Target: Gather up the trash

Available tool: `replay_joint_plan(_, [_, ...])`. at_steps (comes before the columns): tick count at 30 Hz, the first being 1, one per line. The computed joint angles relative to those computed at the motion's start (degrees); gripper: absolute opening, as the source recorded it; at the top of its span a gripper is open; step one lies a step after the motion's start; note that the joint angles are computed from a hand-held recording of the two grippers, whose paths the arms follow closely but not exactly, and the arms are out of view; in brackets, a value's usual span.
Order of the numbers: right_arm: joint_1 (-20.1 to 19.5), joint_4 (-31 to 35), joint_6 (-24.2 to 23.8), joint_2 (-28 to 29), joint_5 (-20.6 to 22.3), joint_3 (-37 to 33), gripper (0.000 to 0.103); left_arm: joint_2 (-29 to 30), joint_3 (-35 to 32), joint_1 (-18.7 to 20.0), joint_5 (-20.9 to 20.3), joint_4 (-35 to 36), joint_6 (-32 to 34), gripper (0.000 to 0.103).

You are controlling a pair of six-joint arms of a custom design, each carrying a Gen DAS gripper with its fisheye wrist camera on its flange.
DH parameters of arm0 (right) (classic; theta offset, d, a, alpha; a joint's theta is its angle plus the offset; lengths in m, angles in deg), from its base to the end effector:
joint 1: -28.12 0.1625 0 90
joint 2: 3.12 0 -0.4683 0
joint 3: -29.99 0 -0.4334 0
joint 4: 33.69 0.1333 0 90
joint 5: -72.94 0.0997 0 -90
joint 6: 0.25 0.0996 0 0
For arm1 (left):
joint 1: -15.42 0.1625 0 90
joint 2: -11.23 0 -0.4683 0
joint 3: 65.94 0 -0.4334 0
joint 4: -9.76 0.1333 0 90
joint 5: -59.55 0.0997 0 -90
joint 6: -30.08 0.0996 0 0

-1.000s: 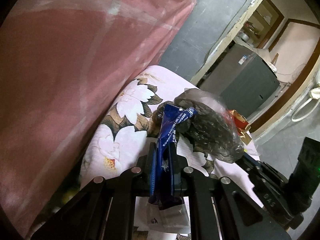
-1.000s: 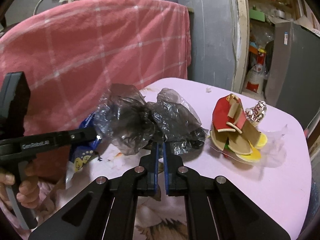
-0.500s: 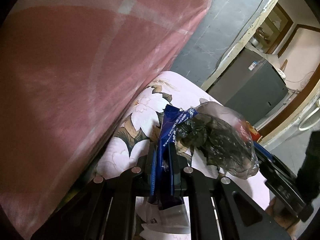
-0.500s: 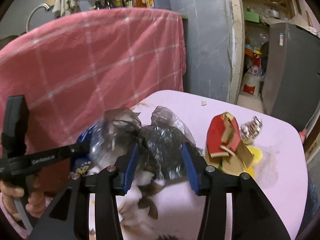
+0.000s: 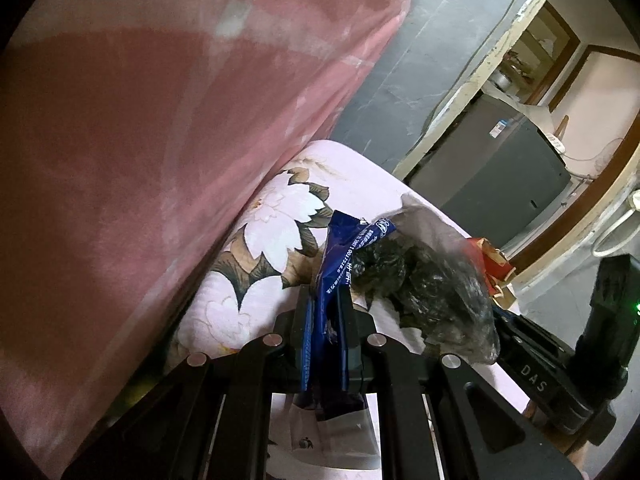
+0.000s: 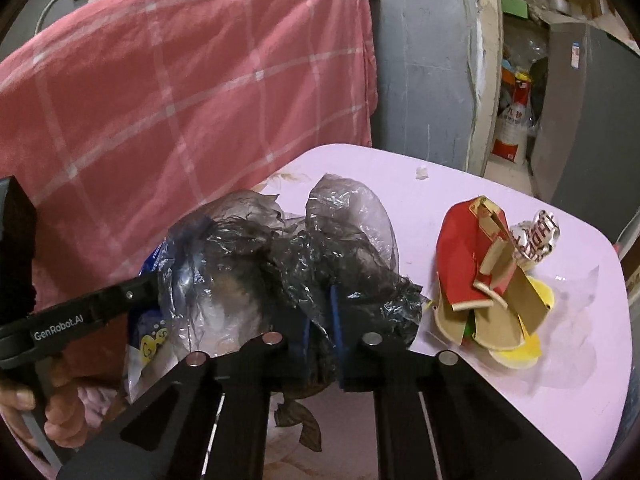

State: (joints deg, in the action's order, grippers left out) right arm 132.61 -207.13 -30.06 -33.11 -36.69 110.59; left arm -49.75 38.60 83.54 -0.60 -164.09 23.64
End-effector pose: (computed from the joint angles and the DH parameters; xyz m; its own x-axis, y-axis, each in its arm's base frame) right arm 0.3007 -0.7644 0.0369 -0.7263 -0.4559 0.5145 -0.6584 0.6764 -0.3301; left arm -0.0812 -0.6928 0.2719 -0.9508 -0.0550 -0.3047 0.1787 0.7061 -0.6852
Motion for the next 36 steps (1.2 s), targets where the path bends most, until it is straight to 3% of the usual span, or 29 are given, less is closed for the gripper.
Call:
replay_joint_plan(11, [0.05, -21.33, -6.38, -4.94, 4.45, 11.48, 0.003, 0.07, 2.71, -3.06, -1.2, -5.95, 1.56, 0.008])
replay_joint_plan(16, [-0.98, -23.29, -5.57, -8.08, 5.53, 14.88, 0.002, 1.31, 2.61, -4.57, -0.79, -6.55, 2.3, 0.008])
replay_joint_plan(23, [-2.08, -17.03, -1.73, -10.1, 8.51, 14.84, 0.005, 1.67, 2.52, -4.51, 1.0, -6.67, 1.43, 0.008])
replay_joint_plan(24, [-2.11, -15.66, -1.6, -9.96, 8.68, 14.32, 0.007, 1.48, 2.64, -4.4, 1.4, -6.73, 1.36, 0.008])
replay_joint_plan(27, [-1.9, -11.65, -0.76, -8.84, 8.9, 12.1, 0.028, 0.64, 2.85, -3.77, 2.46, -6.33, 1.17, 0.008])
replay_joint_plan(32, [-0.94, -6.63, -0.69, -5.86, 6.97, 7.82, 0.033, 0.33, 1.48, -2.25, 4.32, -4.42, 0.25, 0.008])
replay_joint_plan(36, [-0.6, -2.07, 1.36, -3.55, 5.4, 3.93, 0.047, 0.44, 0.19, -0.91, 4.09, -2.46, -0.6, 0.008])
